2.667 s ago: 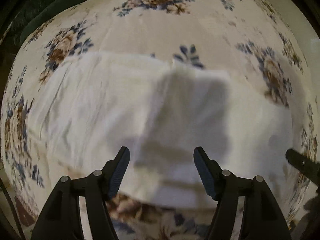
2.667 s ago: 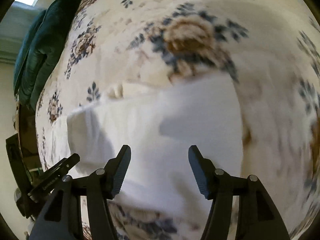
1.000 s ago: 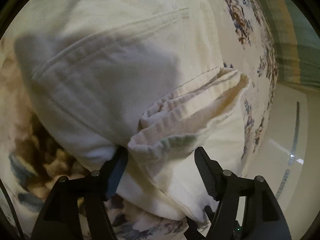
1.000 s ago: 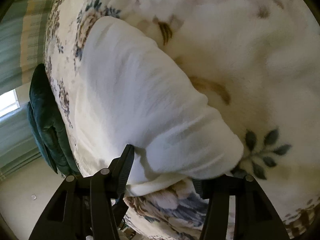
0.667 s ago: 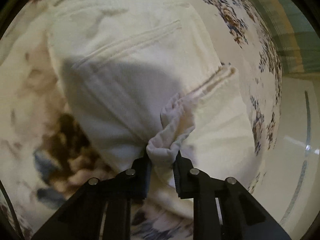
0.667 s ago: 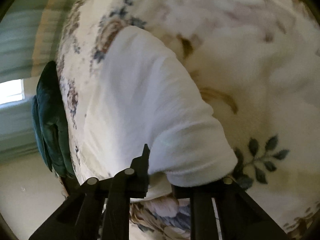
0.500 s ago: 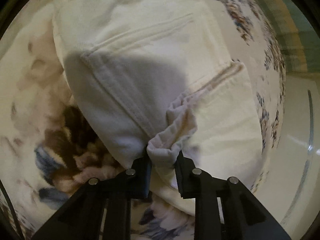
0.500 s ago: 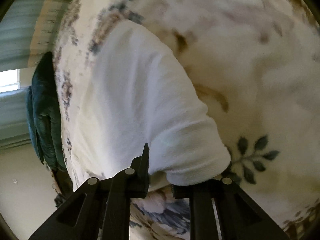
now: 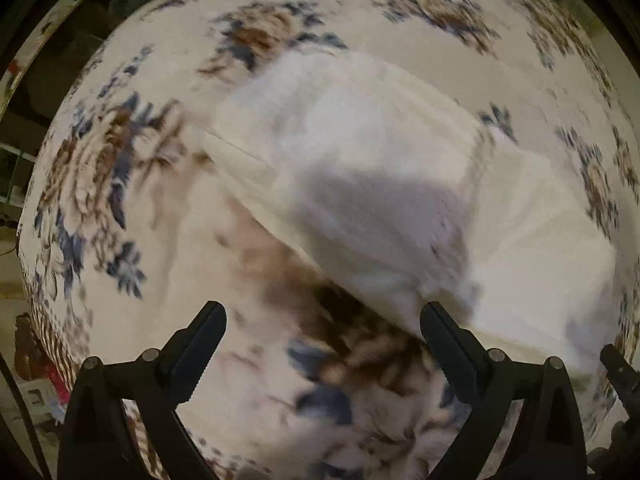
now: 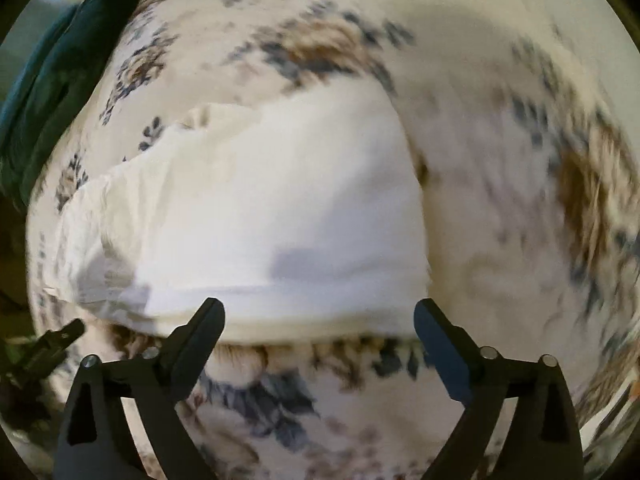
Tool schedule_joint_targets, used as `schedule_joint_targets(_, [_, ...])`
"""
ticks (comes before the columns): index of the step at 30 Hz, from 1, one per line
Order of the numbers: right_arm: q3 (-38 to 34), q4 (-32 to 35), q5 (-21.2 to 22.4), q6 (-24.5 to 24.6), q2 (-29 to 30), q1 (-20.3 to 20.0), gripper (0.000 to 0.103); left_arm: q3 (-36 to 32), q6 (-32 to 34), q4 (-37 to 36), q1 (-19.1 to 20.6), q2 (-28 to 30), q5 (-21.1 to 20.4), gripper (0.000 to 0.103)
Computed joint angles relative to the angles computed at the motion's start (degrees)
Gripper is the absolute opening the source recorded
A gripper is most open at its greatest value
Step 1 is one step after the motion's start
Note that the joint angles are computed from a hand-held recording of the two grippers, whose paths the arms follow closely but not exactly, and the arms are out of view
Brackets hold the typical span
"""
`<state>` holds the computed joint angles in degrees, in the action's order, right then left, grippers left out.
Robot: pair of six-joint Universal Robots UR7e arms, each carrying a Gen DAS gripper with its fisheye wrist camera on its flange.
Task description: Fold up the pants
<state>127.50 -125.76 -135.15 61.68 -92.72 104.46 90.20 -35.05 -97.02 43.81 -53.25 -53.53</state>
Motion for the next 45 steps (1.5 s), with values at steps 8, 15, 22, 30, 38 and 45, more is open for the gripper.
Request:
schedule_joint_targets(8, [-6.88,0.2,0.77,-2.32,13.18,-5.79,0.098,-5.06,3.81,-3.8,7.92,3.05,-1.07,0.099])
schedule_joint_targets(15, [-8.8,4.36,-2.06,2.06,17.04,-6.23,0.099,-4.57,0.28,-13.84,14.84,2.09,-17.8,0.099])
schedule_joint_targets(22, [-8.63,1.62,-0.29,4.3,16.8,-6.25,0.099,0.96,-9.85,-27.71,19.93,1.06,-33.4,0.099])
schedule_joint_targets(30, [-9.78,4.46,0.06,3.97,18.91,-5.7,0.099,-0.82,-15.58,-31.21,21.42,4.38,-34.38,0.099])
schedule_joint_targets(38, [-9.79,1.2,1.24,2.55,19.82,-6.72,0.099,-0.12,-13.62,-33.35,19.12,3.75,-29.67,0.077])
schedule_joint_targets(45, [-9.11,-1.14,1.67,-1.36,20.22,-7.02,0.099,0.76,0.0,-32.99,12.21,2.53,-18.63,0.031])
